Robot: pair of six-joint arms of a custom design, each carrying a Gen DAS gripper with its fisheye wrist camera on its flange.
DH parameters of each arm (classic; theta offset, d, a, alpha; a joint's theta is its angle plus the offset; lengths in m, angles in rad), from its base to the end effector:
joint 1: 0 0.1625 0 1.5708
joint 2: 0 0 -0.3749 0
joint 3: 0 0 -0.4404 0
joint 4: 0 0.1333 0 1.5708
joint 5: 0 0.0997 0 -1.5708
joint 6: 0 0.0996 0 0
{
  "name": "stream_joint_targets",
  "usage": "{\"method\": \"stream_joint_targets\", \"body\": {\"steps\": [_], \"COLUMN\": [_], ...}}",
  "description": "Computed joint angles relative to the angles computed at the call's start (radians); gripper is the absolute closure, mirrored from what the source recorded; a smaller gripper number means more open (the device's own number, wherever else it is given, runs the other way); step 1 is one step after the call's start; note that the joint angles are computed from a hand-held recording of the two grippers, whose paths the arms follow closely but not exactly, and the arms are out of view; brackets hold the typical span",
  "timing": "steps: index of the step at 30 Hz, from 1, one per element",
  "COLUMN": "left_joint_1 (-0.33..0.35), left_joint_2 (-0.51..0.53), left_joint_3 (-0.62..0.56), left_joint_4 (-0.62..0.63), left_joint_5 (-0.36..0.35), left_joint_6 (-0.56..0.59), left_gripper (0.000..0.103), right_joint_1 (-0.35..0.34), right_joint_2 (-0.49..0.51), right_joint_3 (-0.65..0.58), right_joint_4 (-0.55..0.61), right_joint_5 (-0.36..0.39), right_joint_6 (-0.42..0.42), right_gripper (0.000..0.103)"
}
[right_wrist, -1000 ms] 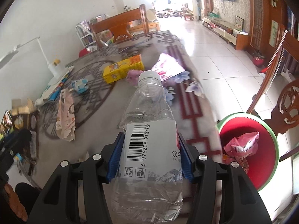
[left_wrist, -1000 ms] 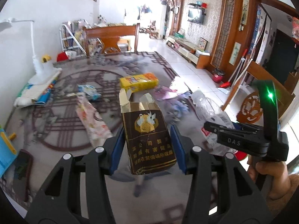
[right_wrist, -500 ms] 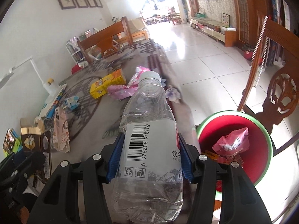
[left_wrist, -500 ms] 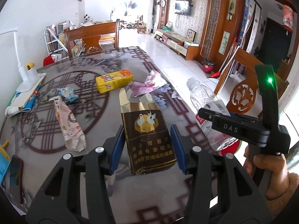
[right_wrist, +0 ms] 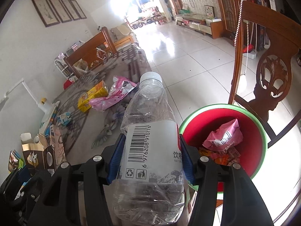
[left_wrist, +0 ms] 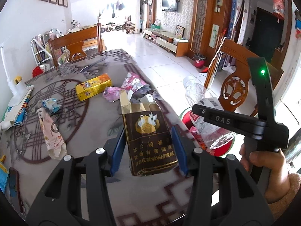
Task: Collect trash
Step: 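Lift the cigarette box and water bottle and carry both toward the red bucket, then hold the cigarette box and water bottle above the bucket opening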
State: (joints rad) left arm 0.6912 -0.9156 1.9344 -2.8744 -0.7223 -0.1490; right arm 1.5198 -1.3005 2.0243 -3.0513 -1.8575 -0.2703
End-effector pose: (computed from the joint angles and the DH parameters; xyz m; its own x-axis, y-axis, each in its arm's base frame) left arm -0.3093 -0.5259 0.0496 -0.6872 0.2800 -0.6704 0.6446 0.6607 -0.3847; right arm 0.0760 -0.5728 0.2311 -0.9235 0.0401 0.3815 -0.2174 0.7646 -0.6067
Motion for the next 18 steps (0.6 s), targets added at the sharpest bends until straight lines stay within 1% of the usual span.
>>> {"method": "stream_joint_targets", "body": {"steps": [6,12,15,18], "left_joint_1": [-0.008,-0.001,0.010,0.028], "left_joint_2": [0.035,0.074,0.098,0.125], "left_joint_3": [-0.029,-0.062,-0.089,-0.119], "left_joint_4": [0.001,-0.008,-0.004,-0.001], "left_joint_5": [-0.017,-0.043,-0.070,-0.114], "left_joint_6": [0.015,0.039,0.038,0.028], "left_gripper": [0.056,0.056,0.056,0.056], "right_joint_1": [-0.015,-0.028,-0.040,-0.057], "right_joint_2": [-0.017,-0.028,-0.038,-0.054], "right_joint_3": [0.004,-0.002,-0.008,-0.005], "right_joint_4": [0.002,-0.008,-0.024,-0.038], "right_joint_5": [0.007,-0.018,-0.045,-0.053], "right_joint_6": [0.014,0.029,0.046,0.074], "right_gripper": [0.050,0.050,0.050,0.050]}}
